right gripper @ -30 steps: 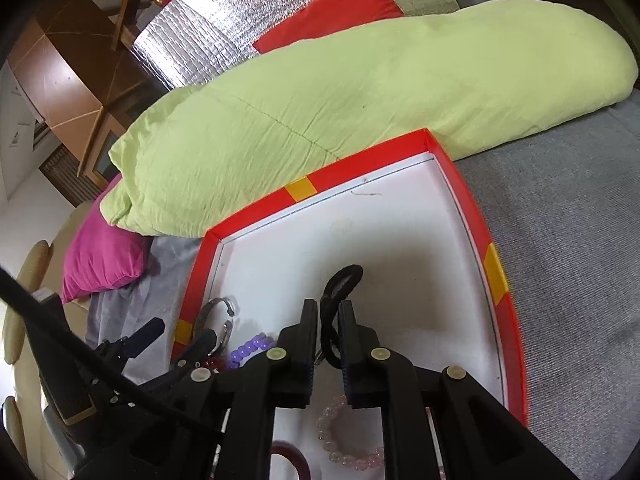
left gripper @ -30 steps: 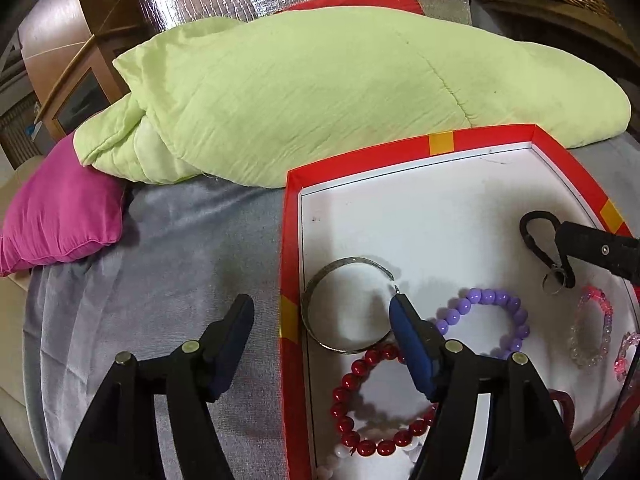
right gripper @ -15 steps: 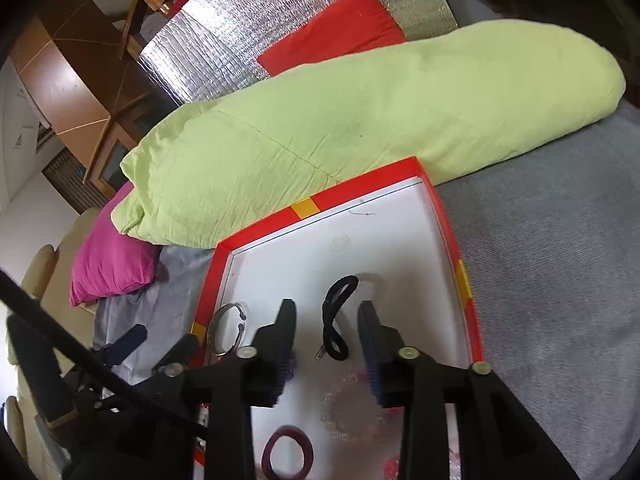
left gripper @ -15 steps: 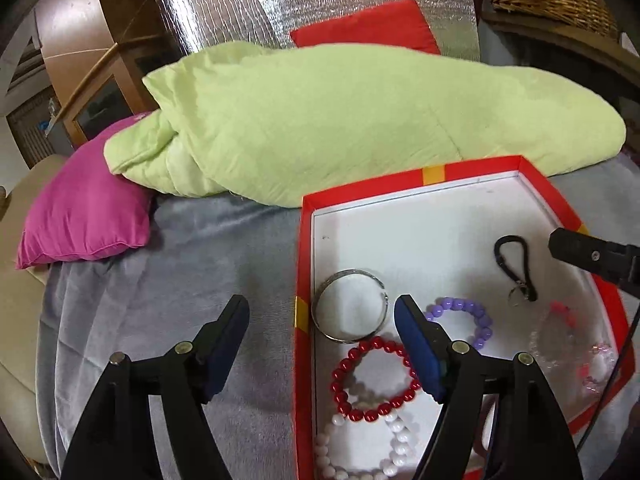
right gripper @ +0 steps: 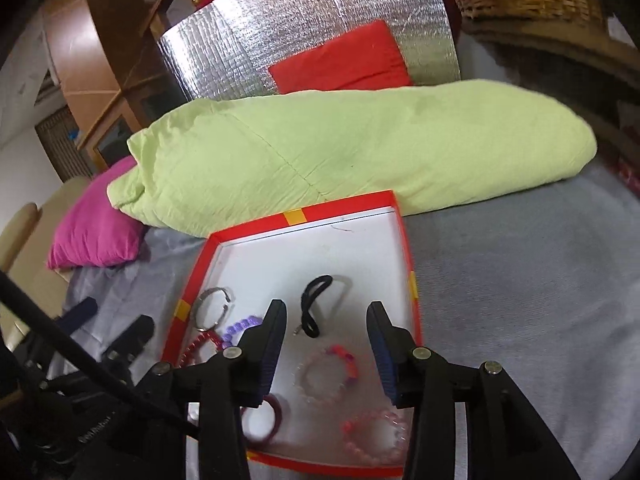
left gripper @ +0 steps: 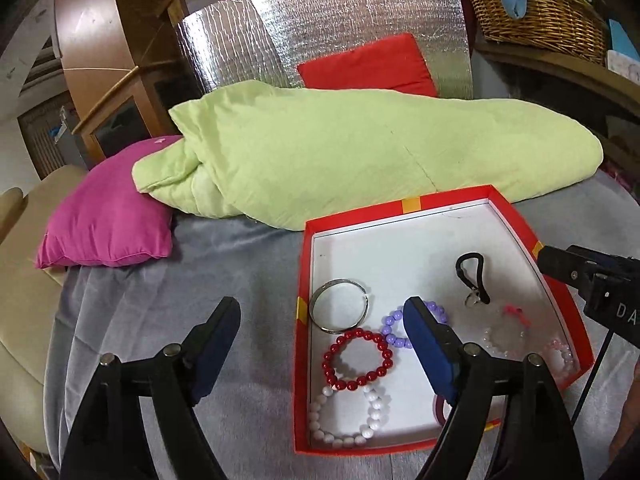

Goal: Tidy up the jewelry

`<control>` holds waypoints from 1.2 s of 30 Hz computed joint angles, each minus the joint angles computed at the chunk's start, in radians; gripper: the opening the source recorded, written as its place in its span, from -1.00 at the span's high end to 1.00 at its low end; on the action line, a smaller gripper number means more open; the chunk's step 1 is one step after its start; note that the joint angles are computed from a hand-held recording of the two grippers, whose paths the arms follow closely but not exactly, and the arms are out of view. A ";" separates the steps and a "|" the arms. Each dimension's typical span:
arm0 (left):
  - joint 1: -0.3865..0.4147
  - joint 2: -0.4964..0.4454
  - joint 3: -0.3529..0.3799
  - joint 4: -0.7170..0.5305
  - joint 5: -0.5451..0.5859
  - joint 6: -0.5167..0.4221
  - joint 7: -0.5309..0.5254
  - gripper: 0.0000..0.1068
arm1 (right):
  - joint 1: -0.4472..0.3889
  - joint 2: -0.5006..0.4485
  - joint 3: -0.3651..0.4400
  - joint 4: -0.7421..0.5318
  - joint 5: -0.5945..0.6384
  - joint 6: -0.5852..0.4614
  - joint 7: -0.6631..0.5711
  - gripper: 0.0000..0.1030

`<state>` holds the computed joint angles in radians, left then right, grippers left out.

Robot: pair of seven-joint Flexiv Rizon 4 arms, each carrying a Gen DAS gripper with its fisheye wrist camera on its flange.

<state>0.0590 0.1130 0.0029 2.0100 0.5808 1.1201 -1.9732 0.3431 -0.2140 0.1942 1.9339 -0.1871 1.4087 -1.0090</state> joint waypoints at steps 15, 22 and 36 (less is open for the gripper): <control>0.031 0.136 -0.040 0.058 0.050 -0.039 -0.043 -0.68 | -0.003 0.127 -0.041 0.117 -0.191 0.016 0.153 0.00; 0.056 0.200 -0.062 0.094 0.032 -0.056 -0.024 -0.70 | -0.029 0.188 -0.036 0.175 -0.330 0.040 0.248 -0.02; 0.091 0.322 -0.077 0.193 -0.056 -0.069 0.058 -0.71 | -0.107 0.295 0.024 0.275 -0.524 0.055 0.359 -0.16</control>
<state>0.1499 0.4354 -0.0739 2.2025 0.5243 1.0509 -1.9150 0.2365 0.0807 0.2179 2.2088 -0.7107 1.4640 -0.6495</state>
